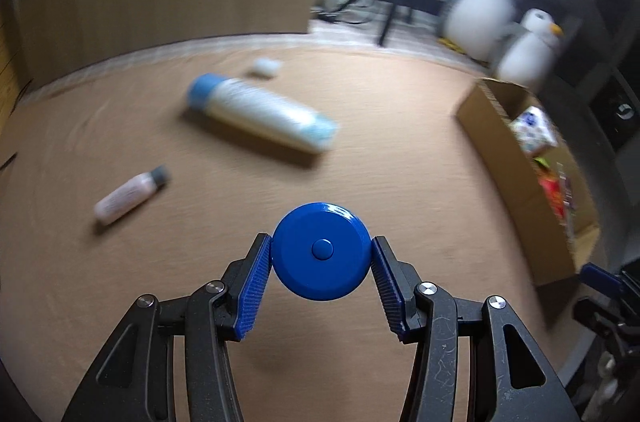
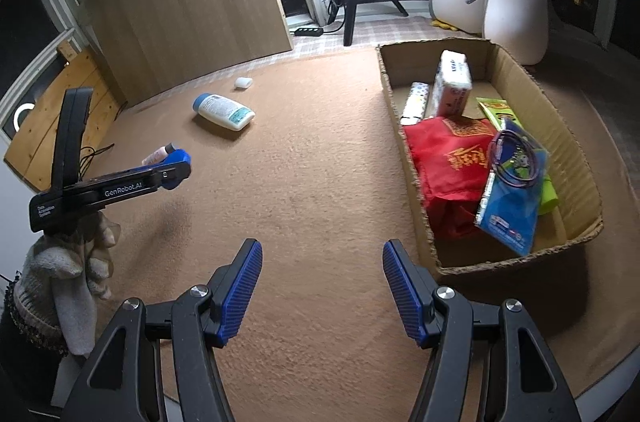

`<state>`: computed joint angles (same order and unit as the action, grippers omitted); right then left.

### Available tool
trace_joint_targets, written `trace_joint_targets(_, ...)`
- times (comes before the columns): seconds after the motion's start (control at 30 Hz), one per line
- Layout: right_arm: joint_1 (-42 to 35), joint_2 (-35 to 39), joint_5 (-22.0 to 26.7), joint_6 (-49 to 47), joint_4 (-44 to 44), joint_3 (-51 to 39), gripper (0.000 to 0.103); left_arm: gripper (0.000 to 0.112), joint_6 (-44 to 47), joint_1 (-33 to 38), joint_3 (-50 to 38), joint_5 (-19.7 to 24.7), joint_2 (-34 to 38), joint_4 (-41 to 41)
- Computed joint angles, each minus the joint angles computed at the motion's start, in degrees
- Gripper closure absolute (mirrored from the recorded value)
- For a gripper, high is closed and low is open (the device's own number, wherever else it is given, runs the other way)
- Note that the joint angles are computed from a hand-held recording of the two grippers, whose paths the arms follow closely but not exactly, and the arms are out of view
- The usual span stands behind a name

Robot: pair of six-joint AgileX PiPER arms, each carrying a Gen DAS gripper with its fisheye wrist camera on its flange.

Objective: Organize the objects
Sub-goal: 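Carry the tape measure into the box and open the left tool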

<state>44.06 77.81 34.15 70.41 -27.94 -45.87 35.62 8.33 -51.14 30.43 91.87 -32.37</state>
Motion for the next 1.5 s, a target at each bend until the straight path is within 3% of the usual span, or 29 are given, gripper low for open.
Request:
trace_joint_targets(0.3,-1.4,-7.2,1.9,1.3,-0.5,5.6,0.044,0.058,-12.6,-20.1,-6.2,0.5,0.3,4.4)
trace_joint_targets(0.47,-3.2,-11.8,3.2,0.6,0.5,8.9,0.044,0.058,-20.4,-29.7,-13.5,0.7,4.1,8.7)
trace_joint_targets(0.8,-8.4,-20.3,5.5,-2.4,3.4,15.0,0.044,0.058,-27.1,-40.5,-22.3,2.2,10.2,13.0)
trace_joint_targets(1.07,-10.1,-23.2,6.2,-4.5,5.3,17.1,0.044,0.057,-29.7,-42.9,-26.7,3.7,13.0,13.4)
trace_joint_targets(1.33,-12.9,-21.4,3.5,-9.3,8.6,16.2,0.044,0.054,-26.5,-37.5,-23.2,3.4,8.7,10.9)
trace_joint_targets(1.5,-11.2,-16.9,0.9,-10.0,9.1,13.6,0.044,0.054,-24.1,-30.3,-19.5,3.3,5.5,10.4)
